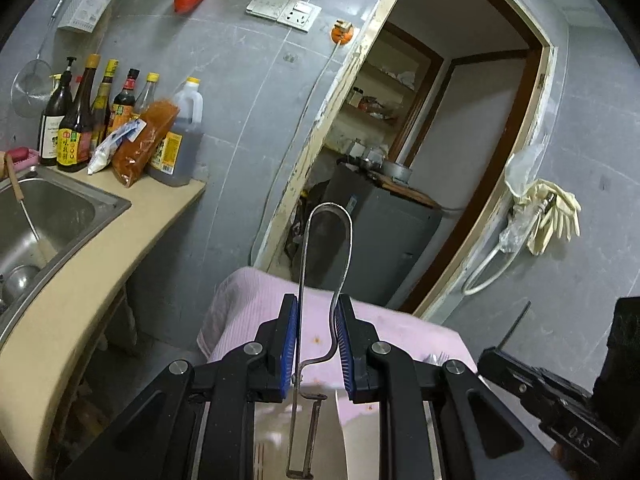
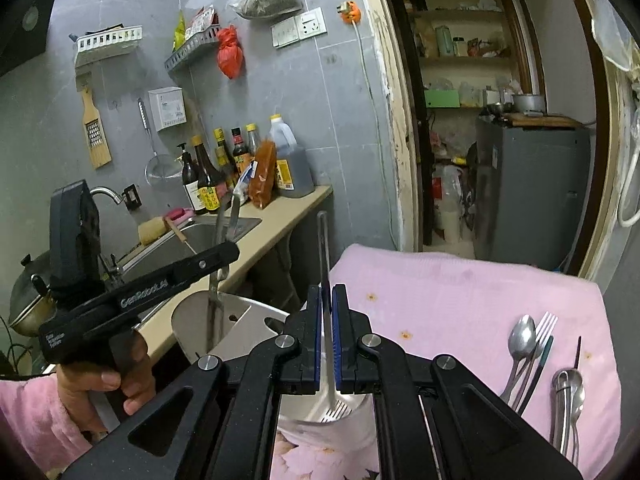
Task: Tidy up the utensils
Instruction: 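Carry both held utensils to the white holder and release them inside, then withdraw both open tools from the holder back toward the utensil pile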
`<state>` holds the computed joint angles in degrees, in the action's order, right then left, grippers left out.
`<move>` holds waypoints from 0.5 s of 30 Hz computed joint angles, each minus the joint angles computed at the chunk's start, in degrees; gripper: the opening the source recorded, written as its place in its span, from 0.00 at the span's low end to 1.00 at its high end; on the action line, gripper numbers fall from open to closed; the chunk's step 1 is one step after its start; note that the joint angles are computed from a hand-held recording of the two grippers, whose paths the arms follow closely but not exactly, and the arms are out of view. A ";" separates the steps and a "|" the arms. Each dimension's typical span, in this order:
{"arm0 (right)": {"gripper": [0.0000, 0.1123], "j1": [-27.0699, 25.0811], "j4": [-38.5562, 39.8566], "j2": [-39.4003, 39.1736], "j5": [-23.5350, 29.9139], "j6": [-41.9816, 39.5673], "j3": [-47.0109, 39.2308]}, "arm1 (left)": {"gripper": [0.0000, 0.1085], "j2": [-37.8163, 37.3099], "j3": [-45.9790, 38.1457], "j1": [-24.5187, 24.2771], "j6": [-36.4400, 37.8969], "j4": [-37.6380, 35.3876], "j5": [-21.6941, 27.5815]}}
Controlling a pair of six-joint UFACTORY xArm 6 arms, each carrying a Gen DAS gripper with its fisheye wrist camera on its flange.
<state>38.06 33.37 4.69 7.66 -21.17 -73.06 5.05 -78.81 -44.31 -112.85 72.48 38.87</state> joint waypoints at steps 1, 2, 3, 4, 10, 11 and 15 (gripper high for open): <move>0.06 -0.02 1.02 -0.29 -0.04 -0.75 0.23 | 0.19 -0.18 0.17 -0.34 0.73 -0.88 0.48; 0.10 -0.09 1.36 -0.52 -0.06 -0.90 0.38 | 0.22 -0.42 0.34 -0.75 1.33 -1.71 1.17; 0.12 -0.13 2.44 -0.86 -0.19 -1.66 0.61 | 0.24 -0.75 0.64 -1.03 1.67 -2.15 1.44; 0.16 -0.18 3.54 -1.25 -0.33 -2.45 0.85 | 0.30 -1.00 0.79 -1.33 2.05 -2.49 1.66; 0.39 -1.39 5.39 -5.76 -2.91 -1.96 4.57 | 0.45 -1.28 -1.22 -4.11 5.76 -5.53 7.24; 0.47 -1.76 5.10 -6.72 -3.59 -1.41 5.38 | 0.51 -0.86 -2.36 -4.85 7.13 -6.17 9.02; 0.65 -4.28 -0.73 -10.46 -5.72 4.25 8.77 | 0.73 2.37 -9.24 -8.58 11.83 -7.01 17.34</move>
<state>33.78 32.64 -5.76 1.94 -16.92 -64.29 7.42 -88.05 -52.89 -101.03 65.47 56.21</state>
